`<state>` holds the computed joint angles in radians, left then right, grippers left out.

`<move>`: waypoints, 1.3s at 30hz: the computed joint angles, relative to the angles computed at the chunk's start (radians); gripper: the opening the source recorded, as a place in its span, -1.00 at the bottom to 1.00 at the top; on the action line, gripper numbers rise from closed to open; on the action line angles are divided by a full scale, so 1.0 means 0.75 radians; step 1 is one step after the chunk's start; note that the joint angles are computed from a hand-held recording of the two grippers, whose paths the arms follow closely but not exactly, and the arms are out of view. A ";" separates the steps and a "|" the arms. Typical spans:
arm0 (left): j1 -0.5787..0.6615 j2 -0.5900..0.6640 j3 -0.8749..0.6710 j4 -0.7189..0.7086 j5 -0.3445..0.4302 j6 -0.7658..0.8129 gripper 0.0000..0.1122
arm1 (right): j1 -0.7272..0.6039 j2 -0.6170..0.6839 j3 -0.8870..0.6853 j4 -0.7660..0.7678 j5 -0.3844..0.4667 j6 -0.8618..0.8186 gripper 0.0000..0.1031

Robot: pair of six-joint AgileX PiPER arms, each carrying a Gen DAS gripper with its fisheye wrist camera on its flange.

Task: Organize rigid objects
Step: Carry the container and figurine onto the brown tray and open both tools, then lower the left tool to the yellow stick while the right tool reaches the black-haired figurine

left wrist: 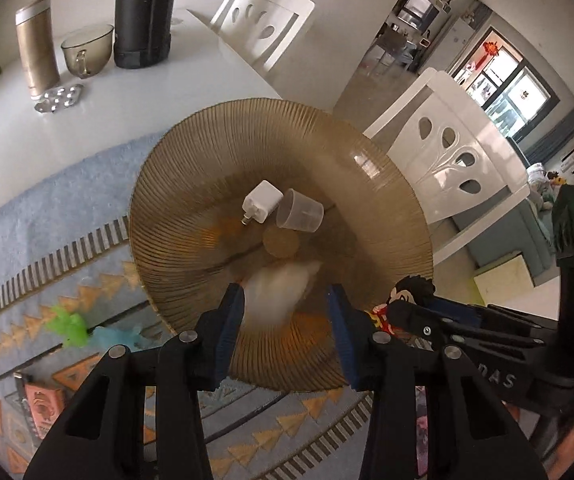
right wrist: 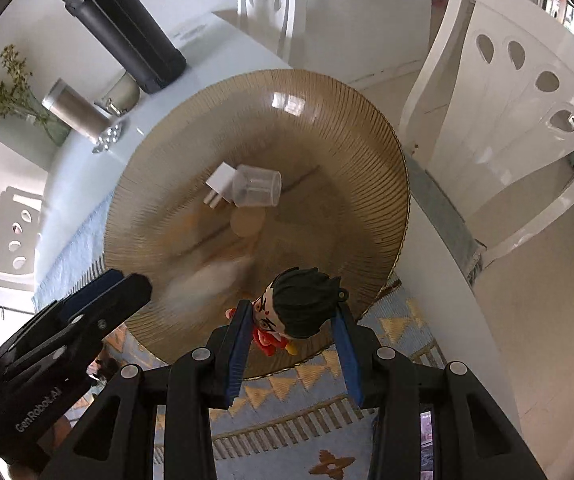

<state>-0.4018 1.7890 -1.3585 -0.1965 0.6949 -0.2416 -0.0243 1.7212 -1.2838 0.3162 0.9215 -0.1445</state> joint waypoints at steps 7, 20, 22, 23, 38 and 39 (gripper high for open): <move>0.033 -0.030 0.059 -0.053 -0.008 -0.001 -0.06 | -0.002 0.006 -0.003 -0.010 0.011 -0.058 -0.22; 0.202 -0.649 0.491 0.327 0.045 -0.320 0.14 | 0.066 -0.206 0.079 -0.071 -0.013 0.028 0.12; 0.311 -0.765 0.551 0.312 0.089 -0.306 0.14 | 0.126 -0.254 0.101 -0.090 -0.023 0.039 0.14; 0.416 -0.843 0.587 0.278 0.122 -0.265 0.14 | 0.149 -0.269 0.108 -0.100 -0.026 0.048 0.17; 1.405 -1.119 0.795 -0.166 0.479 0.686 0.14 | 0.685 -0.324 0.226 -0.188 -0.077 0.327 0.20; 1.431 -1.117 0.829 -0.179 0.503 0.755 0.14 | 0.705 -0.321 0.234 -0.183 -0.082 0.333 0.20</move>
